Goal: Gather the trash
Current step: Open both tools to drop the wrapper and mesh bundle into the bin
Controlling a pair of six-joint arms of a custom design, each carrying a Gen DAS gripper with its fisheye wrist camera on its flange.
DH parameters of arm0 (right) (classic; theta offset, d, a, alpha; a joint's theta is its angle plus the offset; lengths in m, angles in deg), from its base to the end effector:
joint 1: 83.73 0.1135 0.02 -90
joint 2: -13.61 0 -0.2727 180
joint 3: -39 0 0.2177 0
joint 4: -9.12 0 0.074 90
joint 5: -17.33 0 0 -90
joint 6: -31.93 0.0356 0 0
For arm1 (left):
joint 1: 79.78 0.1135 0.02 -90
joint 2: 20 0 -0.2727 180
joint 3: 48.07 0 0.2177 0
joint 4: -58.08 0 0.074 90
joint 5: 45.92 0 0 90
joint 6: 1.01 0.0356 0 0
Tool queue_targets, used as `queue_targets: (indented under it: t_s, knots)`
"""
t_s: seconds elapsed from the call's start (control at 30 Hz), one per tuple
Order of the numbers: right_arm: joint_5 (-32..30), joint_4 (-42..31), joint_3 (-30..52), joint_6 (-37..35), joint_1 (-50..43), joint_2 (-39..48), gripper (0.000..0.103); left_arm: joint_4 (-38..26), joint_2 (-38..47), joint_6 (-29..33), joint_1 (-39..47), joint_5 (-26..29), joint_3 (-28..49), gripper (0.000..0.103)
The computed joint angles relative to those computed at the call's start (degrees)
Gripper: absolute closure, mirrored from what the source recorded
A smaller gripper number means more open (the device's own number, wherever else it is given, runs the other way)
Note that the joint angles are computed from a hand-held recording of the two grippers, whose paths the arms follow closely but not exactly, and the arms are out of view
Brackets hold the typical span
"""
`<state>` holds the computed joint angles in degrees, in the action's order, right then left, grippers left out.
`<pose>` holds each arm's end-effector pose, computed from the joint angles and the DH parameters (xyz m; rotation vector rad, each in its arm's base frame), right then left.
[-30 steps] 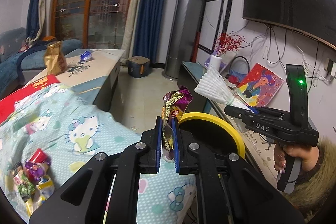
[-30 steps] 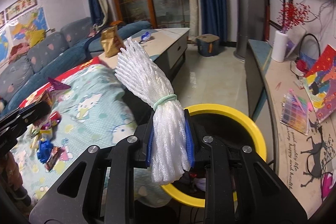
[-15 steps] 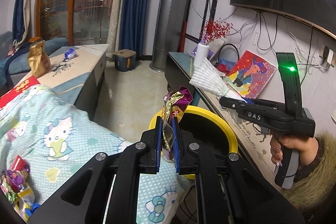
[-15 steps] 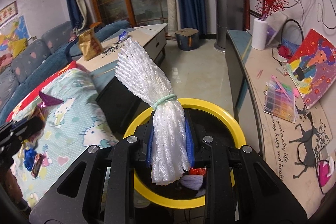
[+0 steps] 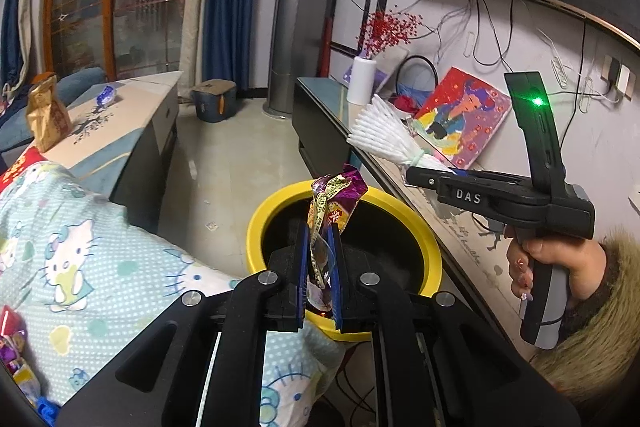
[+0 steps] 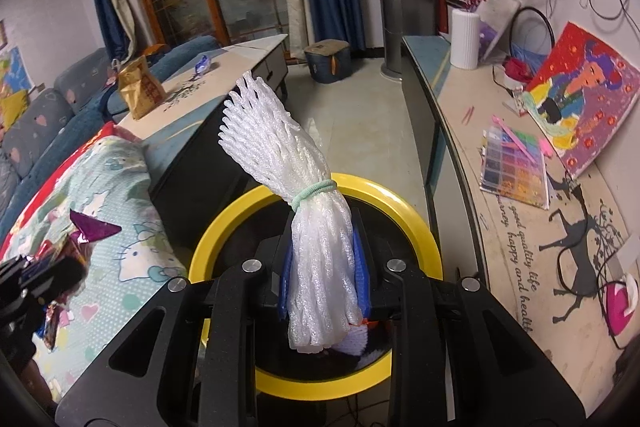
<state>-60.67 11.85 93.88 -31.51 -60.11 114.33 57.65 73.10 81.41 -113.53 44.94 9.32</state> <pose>0.2795 0.1142 0.1509 0.1645 2.3058 0.2048 0.2492 -0.1671 0.1941 0.5139 2.1733 -0.4160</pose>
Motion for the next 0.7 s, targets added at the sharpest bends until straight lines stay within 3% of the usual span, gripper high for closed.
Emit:
queue_targets:
  t_s: [0.57,0.6,0.63,0.67,0.7]
  knots:
    - [-7.0,0.6,0.6,2.2,-5.5,7.7,0.082,-1.7,12.6,-0.2,-0.4,2.8,8.9,0.094]
    - [-7.7,1.1,0.6,2.3,-5.8,8.0,0.08,-1.9,13.6,-0.2,-0.2,3.6,9.9,0.093]
    - [-7.7,1.2,0.5,2.4,-5.8,8.1,0.067,-2.2,14.4,-0.1,0.0,4.5,10.7,0.092]
    - [-7.3,1.4,0.5,2.5,-5.8,8.2,0.055,-2.4,15.5,0.0,0.2,5.3,11.6,0.081]
    - [-6.3,1.6,0.2,2.9,-5.6,8.1,0.052,-2.3,16.3,-0.3,0.2,5.1,12.2,0.05]
